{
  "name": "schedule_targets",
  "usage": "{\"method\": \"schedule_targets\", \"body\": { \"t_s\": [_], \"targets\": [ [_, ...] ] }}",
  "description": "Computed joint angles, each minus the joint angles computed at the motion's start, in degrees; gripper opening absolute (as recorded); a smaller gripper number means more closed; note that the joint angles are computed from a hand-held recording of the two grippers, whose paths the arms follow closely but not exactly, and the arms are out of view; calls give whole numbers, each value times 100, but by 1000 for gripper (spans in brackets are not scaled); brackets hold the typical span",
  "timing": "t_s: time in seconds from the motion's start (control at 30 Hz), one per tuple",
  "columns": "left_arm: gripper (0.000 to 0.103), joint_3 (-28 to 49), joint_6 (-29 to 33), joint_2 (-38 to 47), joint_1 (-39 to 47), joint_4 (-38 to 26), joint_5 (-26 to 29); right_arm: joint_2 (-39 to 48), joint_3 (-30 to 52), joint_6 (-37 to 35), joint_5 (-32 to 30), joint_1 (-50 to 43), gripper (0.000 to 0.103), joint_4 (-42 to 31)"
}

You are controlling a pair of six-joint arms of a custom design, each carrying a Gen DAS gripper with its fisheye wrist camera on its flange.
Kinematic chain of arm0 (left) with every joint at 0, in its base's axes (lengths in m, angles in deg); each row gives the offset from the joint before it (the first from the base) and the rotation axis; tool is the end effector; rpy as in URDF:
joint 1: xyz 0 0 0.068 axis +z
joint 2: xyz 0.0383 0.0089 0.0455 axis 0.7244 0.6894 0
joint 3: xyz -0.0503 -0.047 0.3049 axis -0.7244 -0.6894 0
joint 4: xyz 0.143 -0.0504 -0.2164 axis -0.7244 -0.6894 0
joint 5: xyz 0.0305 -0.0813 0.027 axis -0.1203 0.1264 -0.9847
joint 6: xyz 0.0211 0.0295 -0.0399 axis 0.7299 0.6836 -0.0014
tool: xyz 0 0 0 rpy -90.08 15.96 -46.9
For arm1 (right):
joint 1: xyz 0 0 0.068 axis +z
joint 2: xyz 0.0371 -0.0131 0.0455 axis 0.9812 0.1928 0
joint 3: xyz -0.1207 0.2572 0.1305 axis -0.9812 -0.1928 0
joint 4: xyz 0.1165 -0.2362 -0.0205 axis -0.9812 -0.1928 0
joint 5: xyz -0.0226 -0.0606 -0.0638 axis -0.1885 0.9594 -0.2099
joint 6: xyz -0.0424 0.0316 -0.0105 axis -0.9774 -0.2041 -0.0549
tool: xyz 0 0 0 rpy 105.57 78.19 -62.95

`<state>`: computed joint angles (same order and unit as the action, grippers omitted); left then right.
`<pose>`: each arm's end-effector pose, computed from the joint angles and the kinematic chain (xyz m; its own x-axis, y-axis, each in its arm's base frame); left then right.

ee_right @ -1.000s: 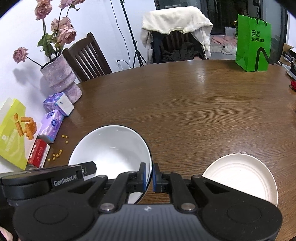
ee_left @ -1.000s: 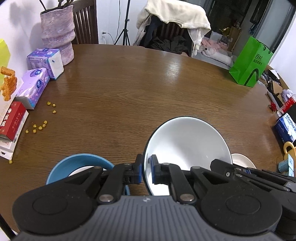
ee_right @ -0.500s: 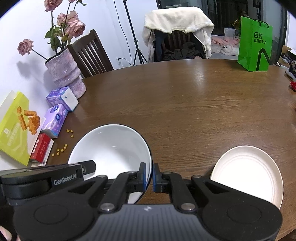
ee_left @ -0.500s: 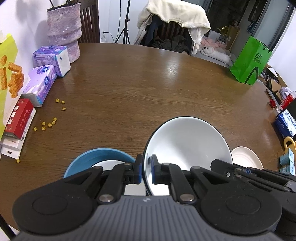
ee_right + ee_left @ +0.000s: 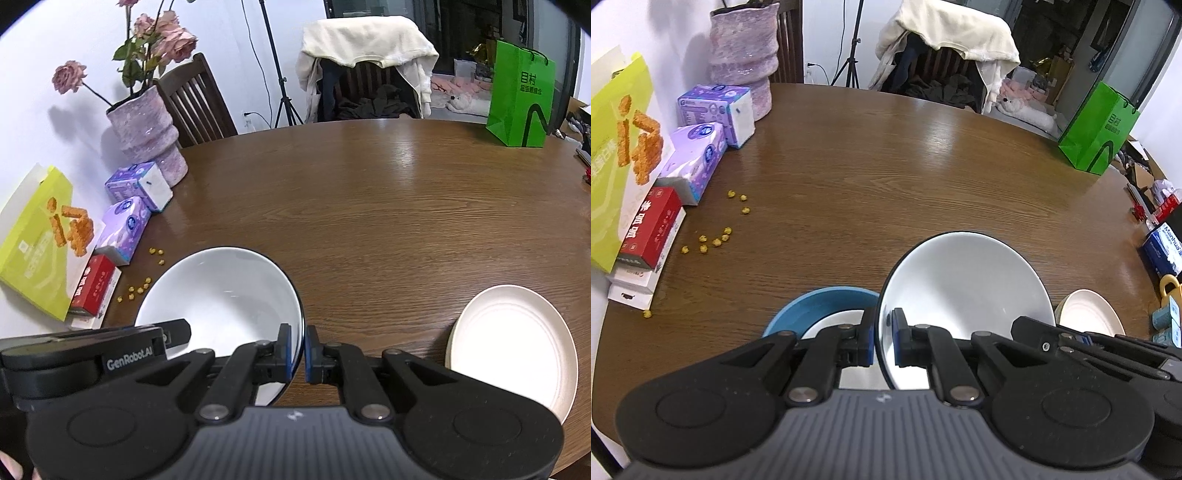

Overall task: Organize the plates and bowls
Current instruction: 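Carry the held white bowl over the blue bowl with both grippers, then lower the white bowl into the nested bowls and open both grippers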

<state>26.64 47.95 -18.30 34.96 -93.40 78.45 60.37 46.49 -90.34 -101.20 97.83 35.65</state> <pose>0.2258 -0.0388 0.2522 -0.7318 -0.4422 -0.5185 -0.4149 0.8927 -0.1757 0.2804 0.1056 0.2467 -0.7766 -0.2860 -0.5614 -0.4606 0.8657 0.1961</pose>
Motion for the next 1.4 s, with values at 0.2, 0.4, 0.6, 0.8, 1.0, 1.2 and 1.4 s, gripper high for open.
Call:
{"method": "schedule_targets", "body": {
  "t_s": [0.2, 0.4, 0.6, 0.8, 1.0, 1.2, 1.4],
  "targets": [
    [9, -152, 74, -235, 236, -75, 85, -68, -59, 135, 127, 294, 7, 1],
    [9, -312, 166, -432, 500, -124, 184, -86, -108, 248, 201, 564, 7, 9],
    [9, -464, 234, -560, 717, -140, 288, -63, -127, 304, 257, 762, 7, 5],
    [9, -592, 325, -637, 917, -122, 354, -21, -152, 358, 257, 899, 7, 40],
    [9, -763, 381, -589, 1115, -21, 484, 127, -151, 415, 282, 1030, 7, 62],
    [9, -876, 433, -401, 1251, 154, 603, 324, -120, 434, 314, 1126, 7, 104],
    [9, -966, 418, -118, 1237, 399, 677, 517, -111, 375, 374, 1121, 7, 158]
  ]
}}
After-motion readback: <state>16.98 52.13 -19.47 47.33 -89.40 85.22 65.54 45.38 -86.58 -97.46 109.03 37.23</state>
